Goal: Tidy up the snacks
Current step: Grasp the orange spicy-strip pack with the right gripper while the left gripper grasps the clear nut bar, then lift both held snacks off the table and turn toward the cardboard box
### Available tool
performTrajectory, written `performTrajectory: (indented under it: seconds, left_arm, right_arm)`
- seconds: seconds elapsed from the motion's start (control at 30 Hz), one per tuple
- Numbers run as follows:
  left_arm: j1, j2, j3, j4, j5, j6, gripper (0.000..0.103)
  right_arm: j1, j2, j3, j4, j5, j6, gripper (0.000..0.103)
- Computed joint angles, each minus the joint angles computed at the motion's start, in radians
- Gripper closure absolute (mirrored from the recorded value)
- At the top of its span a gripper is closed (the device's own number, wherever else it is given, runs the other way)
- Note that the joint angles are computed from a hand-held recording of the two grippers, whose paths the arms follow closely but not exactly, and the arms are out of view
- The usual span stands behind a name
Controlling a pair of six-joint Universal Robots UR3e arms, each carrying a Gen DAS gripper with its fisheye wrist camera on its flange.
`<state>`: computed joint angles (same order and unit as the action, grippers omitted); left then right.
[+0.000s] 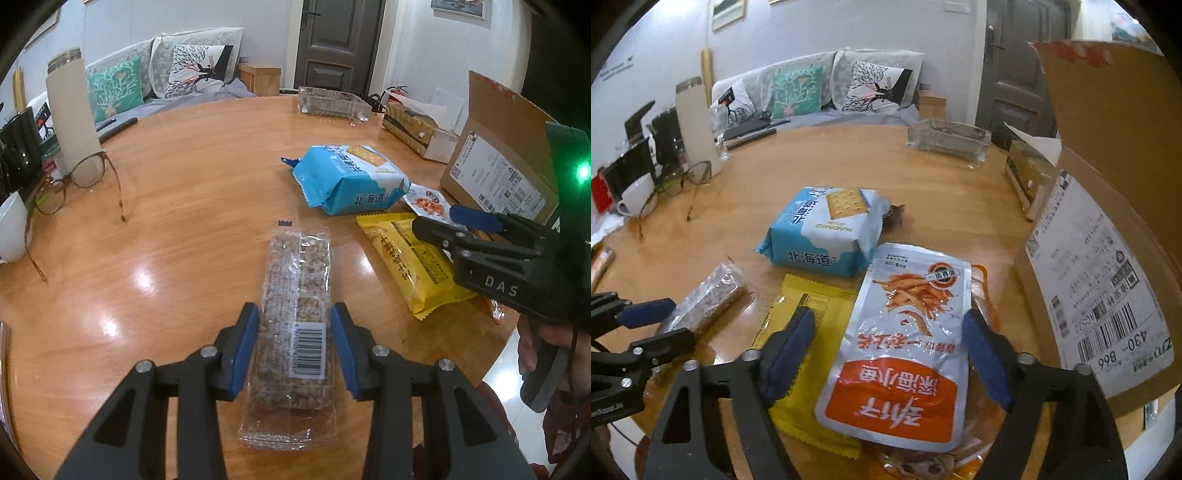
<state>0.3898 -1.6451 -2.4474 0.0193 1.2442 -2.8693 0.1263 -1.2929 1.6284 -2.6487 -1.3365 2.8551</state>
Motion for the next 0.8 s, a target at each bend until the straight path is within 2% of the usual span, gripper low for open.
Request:
performTrajectory:
  seconds: [0.07,0.23,0.27,0.33,0.4,0.6,0.73,0.8]
  left_arm:
    - [0.006,0.004,-0.003,-0.003,-0.005,0.002,0.065]
    - [0.018,0.006,-0.011,0.004,-0.013,0.010,0.065]
    - [0.023,0.007,-0.012,0.002,-0.019,0.011,0.065]
    - [0.031,0.009,-0.013,-0.003,-0.027,0.015,0.065]
    - [0.032,0.009,-0.010,-0.006,-0.027,0.017,0.065]
    - [0.035,0.001,-0.008,0.004,-0.032,0.020,0.065]
    - [0.052,0.001,-0.012,0.002,-0.055,0.025,0.065]
    - [0.061,0.004,-0.015,0.000,-0.064,0.029,0.065]
  right_arm:
    - [0.006,0.004,-0.013,0.016,0.002,0.007,0.047]
    - [-0.011,-0.018,0.004,0.029,0.013,0.000,0.046]
    - [-0.016,-0.025,0.012,0.028,0.010,0.000,0.044]
    - [-0.030,-0.042,0.032,0.018,0.008,0.016,0.027]
    - [-0.038,-0.044,0.025,0.039,-0.005,0.030,0.016]
    - [-0.096,-0.043,-0.003,0.109,0.105,0.015,0.009]
    - [-0.073,0.017,-0.088,0.153,0.088,-0.029,0.008]
    - [-0.073,0.037,-0.107,0.155,0.113,-0.034,0.008]
